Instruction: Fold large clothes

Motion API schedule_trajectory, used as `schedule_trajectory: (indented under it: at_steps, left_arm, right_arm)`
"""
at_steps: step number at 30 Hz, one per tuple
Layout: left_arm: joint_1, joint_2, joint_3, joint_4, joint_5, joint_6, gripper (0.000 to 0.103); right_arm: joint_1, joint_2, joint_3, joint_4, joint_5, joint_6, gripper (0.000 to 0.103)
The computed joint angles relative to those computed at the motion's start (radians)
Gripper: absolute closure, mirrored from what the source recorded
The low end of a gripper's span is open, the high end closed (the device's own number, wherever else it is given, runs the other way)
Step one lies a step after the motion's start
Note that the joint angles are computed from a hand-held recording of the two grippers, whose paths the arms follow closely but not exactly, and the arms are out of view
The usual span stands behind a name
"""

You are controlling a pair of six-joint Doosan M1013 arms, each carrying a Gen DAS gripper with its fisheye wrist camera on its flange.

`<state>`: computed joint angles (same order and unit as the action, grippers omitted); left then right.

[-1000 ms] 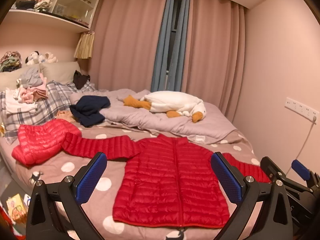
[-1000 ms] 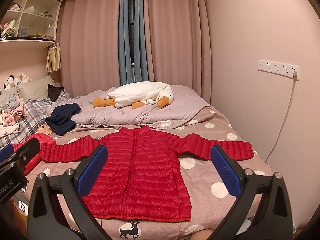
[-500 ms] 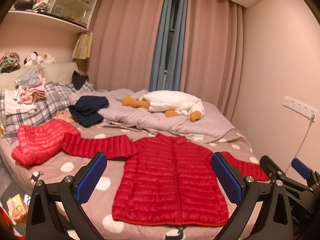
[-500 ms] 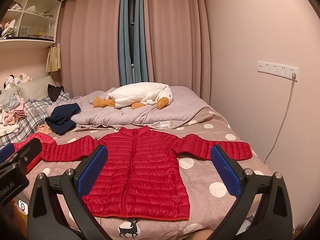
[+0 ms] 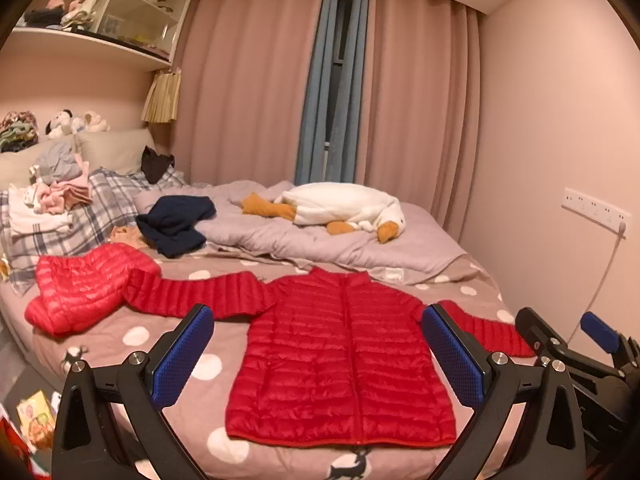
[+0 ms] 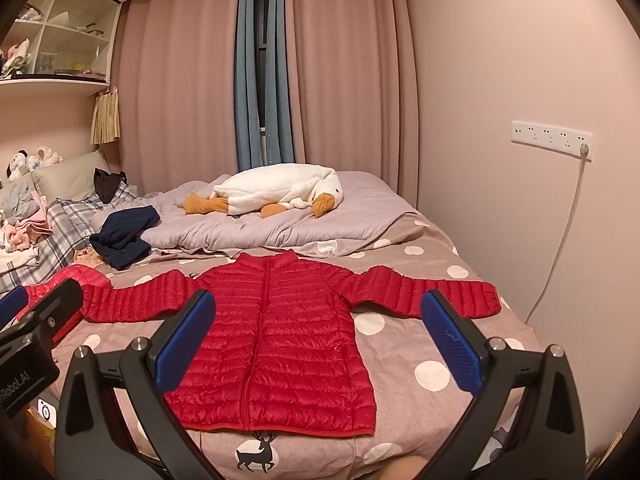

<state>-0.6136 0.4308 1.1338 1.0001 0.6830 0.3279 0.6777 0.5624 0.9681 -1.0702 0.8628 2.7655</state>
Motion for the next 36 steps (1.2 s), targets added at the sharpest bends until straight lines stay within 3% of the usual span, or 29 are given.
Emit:
schedule_trajectory:
  at_steps: [12, 17, 20, 23, 27, 29, 34, 36]
  left_arm:
    - [0.018, 0.017, -0.014, 0.057, -0.031, -0.060, 0.000]
    - [0.105, 0.054, -0.078, -0.179, -0.108, 0.070, 0.000]
    - [0.163, 0.093, -0.120, -0.182, -0.135, 0.028, 0.000]
    - [0.217, 0.160, -0.213, -0.228, -0.039, 0.003, 0.000]
    - [0.292, 0.226, -0.282, -0.271, -0.007, -0.002, 0.000]
    - [0.313, 0.267, -0.336, -0.273, 0.093, -0.019, 0.000]
    - [0.373, 0.346, -0.403, -0.350, 0.206, -0.027, 0.000]
    - [0.387, 0.401, -0.466, -0.353, 0.308, -0.024, 0.000]
  right_arm:
    - [-0.005, -0.005, 0.016, -0.048, -0.041, 0.036, 0.000]
    - [-0.050, 0.000, -0.001, 0.026, -0.107, -0.001, 0.000]
    - [-0.093, 0.017, -0.041, 0.080, -0.103, -0.040, 0.000]
    - [-0.144, 0.066, -0.129, 0.126, -0.017, -0.067, 0.000]
    - [-0.228, 0.148, -0.263, 0.222, 0.111, -0.132, 0.000]
    - [-0.262, 0.190, -0.326, 0.231, 0.217, -0.099, 0.000]
    - [-0.350, 0.235, -0.350, 0.301, 0.292, -0.022, 0.000]
    - [-0.378, 0.240, -0.336, 0.359, 0.289, 0.009, 0.000]
